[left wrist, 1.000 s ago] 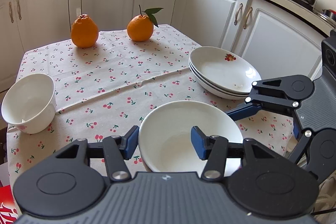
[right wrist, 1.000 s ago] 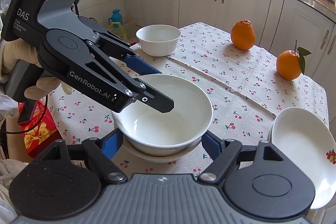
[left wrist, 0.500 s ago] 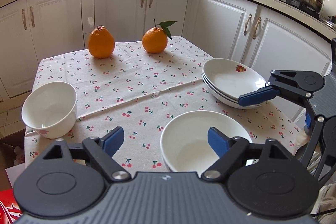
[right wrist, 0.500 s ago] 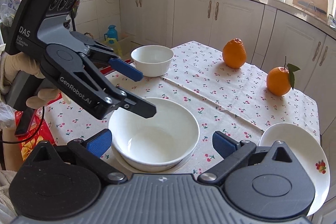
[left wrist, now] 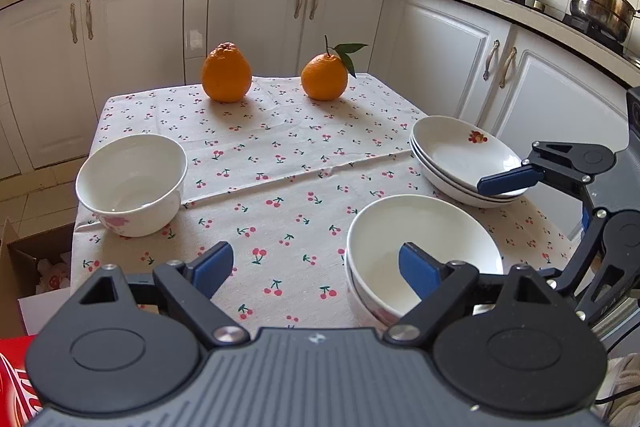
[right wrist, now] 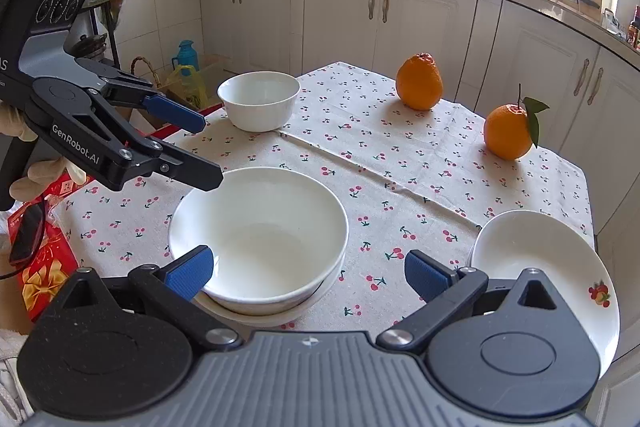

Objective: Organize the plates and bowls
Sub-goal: 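Open the left gripper and withdraw it from the two stacked bowls, then move the right tool toward the remaining white bowl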

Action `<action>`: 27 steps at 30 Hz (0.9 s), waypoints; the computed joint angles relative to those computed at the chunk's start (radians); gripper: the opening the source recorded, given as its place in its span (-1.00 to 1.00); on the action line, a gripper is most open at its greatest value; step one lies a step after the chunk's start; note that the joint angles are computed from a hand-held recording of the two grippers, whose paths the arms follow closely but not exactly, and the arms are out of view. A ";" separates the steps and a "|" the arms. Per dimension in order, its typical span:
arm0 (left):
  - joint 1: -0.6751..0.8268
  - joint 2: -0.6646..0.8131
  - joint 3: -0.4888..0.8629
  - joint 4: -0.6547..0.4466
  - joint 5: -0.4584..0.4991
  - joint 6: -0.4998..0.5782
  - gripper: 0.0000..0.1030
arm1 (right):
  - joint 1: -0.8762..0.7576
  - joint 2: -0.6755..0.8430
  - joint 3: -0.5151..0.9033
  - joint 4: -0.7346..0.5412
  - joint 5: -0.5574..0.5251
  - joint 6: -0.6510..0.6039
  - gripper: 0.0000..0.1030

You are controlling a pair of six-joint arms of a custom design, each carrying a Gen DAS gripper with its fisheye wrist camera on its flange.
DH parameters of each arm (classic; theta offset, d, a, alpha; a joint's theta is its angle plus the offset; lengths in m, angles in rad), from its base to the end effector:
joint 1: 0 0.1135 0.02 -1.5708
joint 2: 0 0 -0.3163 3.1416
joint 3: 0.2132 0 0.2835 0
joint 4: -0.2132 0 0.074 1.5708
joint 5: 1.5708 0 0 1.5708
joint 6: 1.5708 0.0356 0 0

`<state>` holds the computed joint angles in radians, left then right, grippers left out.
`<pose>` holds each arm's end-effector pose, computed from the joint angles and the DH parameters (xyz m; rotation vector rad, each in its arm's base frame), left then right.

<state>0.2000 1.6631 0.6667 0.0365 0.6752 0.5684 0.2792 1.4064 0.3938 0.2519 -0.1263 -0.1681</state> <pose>0.3067 0.0395 0.1451 0.6705 2.2109 -0.4759 0.2343 0.0718 0.1469 -0.5788 2.2598 0.2027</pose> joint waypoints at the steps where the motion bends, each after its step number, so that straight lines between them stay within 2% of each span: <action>1: 0.007 0.002 -0.002 0.005 0.002 0.003 0.74 | 0.005 0.002 0.004 -0.004 0.009 -0.001 1.00; 4: 0.033 0.007 -0.012 0.034 0.009 0.012 0.76 | 0.016 0.000 0.022 -0.023 0.023 -0.010 1.00; 8: 0.066 0.031 -0.034 0.138 -0.008 -0.013 0.91 | 0.018 0.001 0.077 -0.078 0.017 -0.024 1.00; 14: 0.103 0.087 -0.025 0.258 -0.056 -0.043 0.92 | 0.042 0.048 0.202 -0.165 0.006 -0.080 1.00; 27: 0.133 0.229 0.086 0.319 -0.060 0.009 0.92 | 0.073 0.281 0.544 -0.298 -0.081 -0.177 1.00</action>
<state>0.3325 1.8920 0.7531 0.3553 0.6155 0.5772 0.3526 1.6870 0.9379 -0.0464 -0.2072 -0.3450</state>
